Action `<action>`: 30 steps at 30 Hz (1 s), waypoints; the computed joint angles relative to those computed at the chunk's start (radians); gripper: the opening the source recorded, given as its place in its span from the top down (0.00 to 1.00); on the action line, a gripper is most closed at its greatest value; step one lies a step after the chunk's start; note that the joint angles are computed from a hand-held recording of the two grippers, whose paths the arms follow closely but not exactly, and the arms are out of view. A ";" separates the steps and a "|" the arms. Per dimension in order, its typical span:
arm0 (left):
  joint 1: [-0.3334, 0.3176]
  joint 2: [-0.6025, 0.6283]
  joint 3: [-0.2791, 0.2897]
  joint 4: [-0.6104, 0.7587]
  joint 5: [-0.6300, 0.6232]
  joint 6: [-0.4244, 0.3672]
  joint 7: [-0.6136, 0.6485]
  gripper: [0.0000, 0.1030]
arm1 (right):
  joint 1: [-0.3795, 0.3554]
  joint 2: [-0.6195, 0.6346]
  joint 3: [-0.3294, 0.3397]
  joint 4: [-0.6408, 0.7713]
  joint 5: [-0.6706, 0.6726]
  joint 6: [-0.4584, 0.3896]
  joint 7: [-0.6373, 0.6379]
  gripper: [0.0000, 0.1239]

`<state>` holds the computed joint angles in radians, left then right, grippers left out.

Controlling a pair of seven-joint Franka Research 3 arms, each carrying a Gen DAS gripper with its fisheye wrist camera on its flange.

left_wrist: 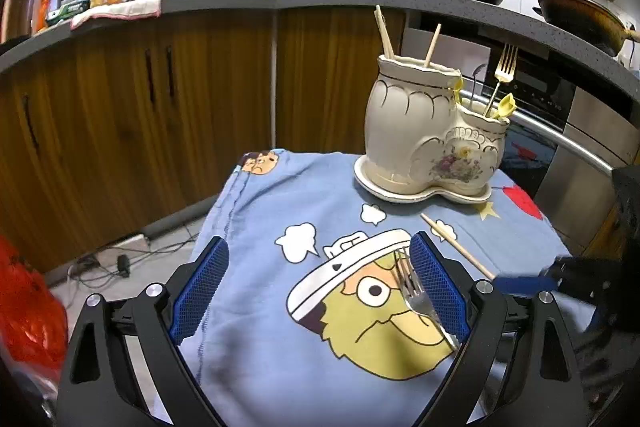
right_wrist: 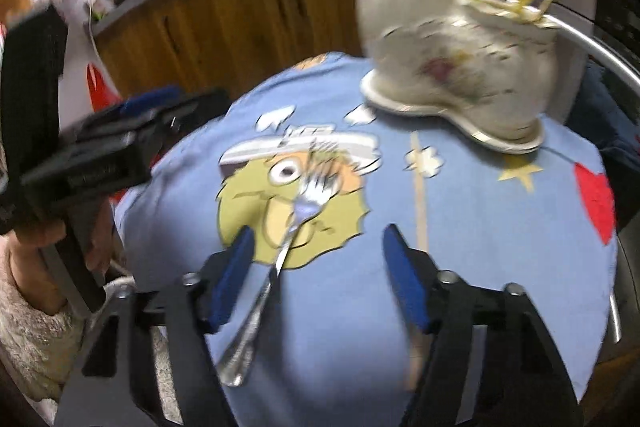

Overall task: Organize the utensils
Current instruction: 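Move both tools back to the cloth and grasp the silver fork with the right tool, then grasp the last chopstick with the left tool while the right tool holds the silver fork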

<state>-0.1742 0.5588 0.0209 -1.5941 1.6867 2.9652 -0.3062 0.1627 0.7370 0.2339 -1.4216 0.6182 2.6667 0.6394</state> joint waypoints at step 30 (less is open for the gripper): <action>0.069 0.256 -0.264 0.261 -0.762 -0.099 0.843 0.22 | -0.181 -0.141 0.032 -0.093 0.391 0.079 -0.222 0.96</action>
<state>-0.1052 0.8146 -0.2430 -1.3330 0.9246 2.8659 0.5373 -0.0186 0.5961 0.2663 -1.5141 1.0096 2.7460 0.4174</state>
